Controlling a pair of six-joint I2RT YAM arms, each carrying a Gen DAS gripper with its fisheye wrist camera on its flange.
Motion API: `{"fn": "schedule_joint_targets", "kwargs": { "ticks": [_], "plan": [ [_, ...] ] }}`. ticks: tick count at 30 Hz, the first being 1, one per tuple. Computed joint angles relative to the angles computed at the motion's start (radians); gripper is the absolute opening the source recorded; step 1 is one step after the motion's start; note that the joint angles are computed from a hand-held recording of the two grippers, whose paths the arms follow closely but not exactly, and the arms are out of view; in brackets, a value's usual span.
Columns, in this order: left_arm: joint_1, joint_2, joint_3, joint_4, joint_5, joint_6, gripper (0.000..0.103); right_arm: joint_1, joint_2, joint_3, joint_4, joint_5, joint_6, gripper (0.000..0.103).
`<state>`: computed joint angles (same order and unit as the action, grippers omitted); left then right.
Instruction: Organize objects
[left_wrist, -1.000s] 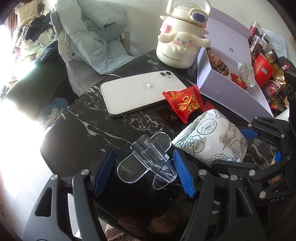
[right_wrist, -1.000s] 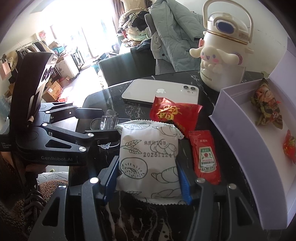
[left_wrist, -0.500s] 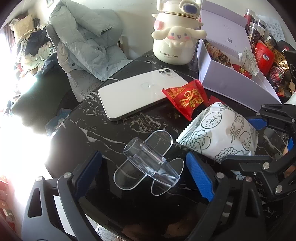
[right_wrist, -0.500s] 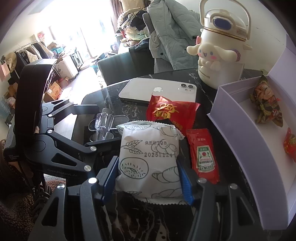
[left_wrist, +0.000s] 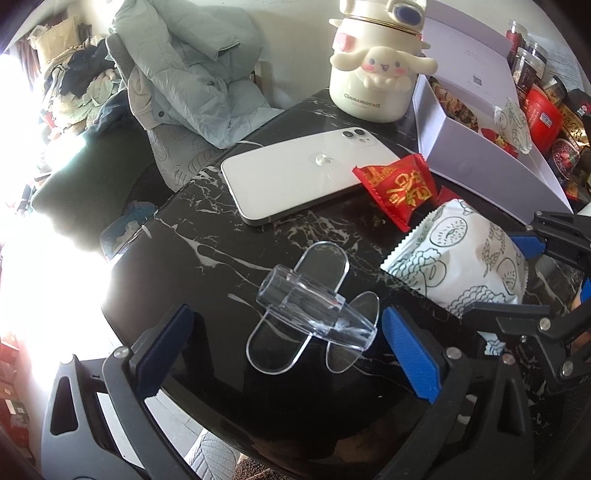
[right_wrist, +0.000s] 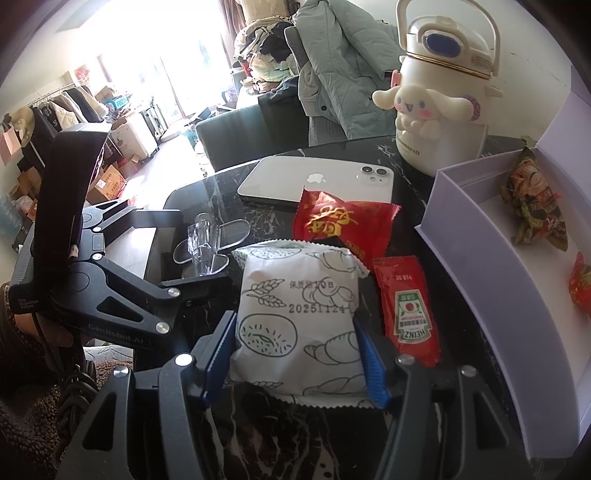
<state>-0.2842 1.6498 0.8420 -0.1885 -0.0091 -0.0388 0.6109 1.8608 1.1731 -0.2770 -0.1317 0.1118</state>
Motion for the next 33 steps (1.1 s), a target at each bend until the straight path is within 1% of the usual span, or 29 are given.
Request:
{"fn": "schedule_joint_targets", "kwargs": {
  "ticks": [2, 5, 7, 8, 10, 11, 12, 14, 20, 23, 27, 33],
  "plan": [
    [-0.01, -0.024, -0.039, 0.043, -0.001, 0.017, 0.1, 0.0, 0.0, 0.0, 0.0, 0.002, -0.001, 0.064],
    [-0.02, -0.05, -0.076, 0.082, 0.007, 0.05, 0.092, 0.001, 0.0, -0.001, 0.002, 0.002, -0.001, 0.064],
    [-0.02, -0.055, -0.078, 0.084, 0.023, 0.066, 0.084, 0.002, 0.0, -0.001, 0.002, 0.003, 0.0, 0.064],
    [-0.02, -0.056, -0.078, 0.086, 0.034, 0.07, 0.081, 0.001, 0.001, -0.001, 0.002, 0.003, -0.001, 0.064],
    [-0.015, -0.062, -0.089, 0.104, 0.056, 0.075, 0.069, 0.002, 0.001, -0.001, 0.005, 0.003, -0.002, 0.064],
    [-0.02, -0.068, -0.099, 0.119, 0.047, 0.075, 0.066, 0.003, 0.002, -0.001, 0.006, 0.003, -0.003, 0.064],
    [-0.027, -0.07, -0.104, 0.132, 0.027, 0.072, 0.061, 0.005, 0.003, -0.001, 0.007, 0.003, -0.003, 0.064],
    [-0.04, -0.071, -0.105, 0.14, -0.02, 0.062, 0.06, 0.007, 0.004, -0.003, 0.012, 0.004, -0.004, 0.064],
    [-0.025, -0.08, -0.106, 0.127, -0.011, 0.06, 0.059, 0.018, 0.003, -0.005, 0.021, 0.013, -0.01, 0.061],
    [-0.014, -0.103, -0.108, 0.114, 0.009, 0.056, 0.059, 0.022, -0.007, -0.009, 0.031, 0.004, -0.013, 0.06],
    [-0.013, -0.134, -0.099, 0.091, -0.008, 0.069, 0.059, 0.027, -0.025, -0.011, 0.035, 0.014, -0.017, 0.059],
    [-0.008, -0.157, -0.055, 0.032, -0.013, 0.069, 0.059, 0.023, -0.051, 0.009, 0.011, 0.033, -0.019, 0.059]
  ]
}}
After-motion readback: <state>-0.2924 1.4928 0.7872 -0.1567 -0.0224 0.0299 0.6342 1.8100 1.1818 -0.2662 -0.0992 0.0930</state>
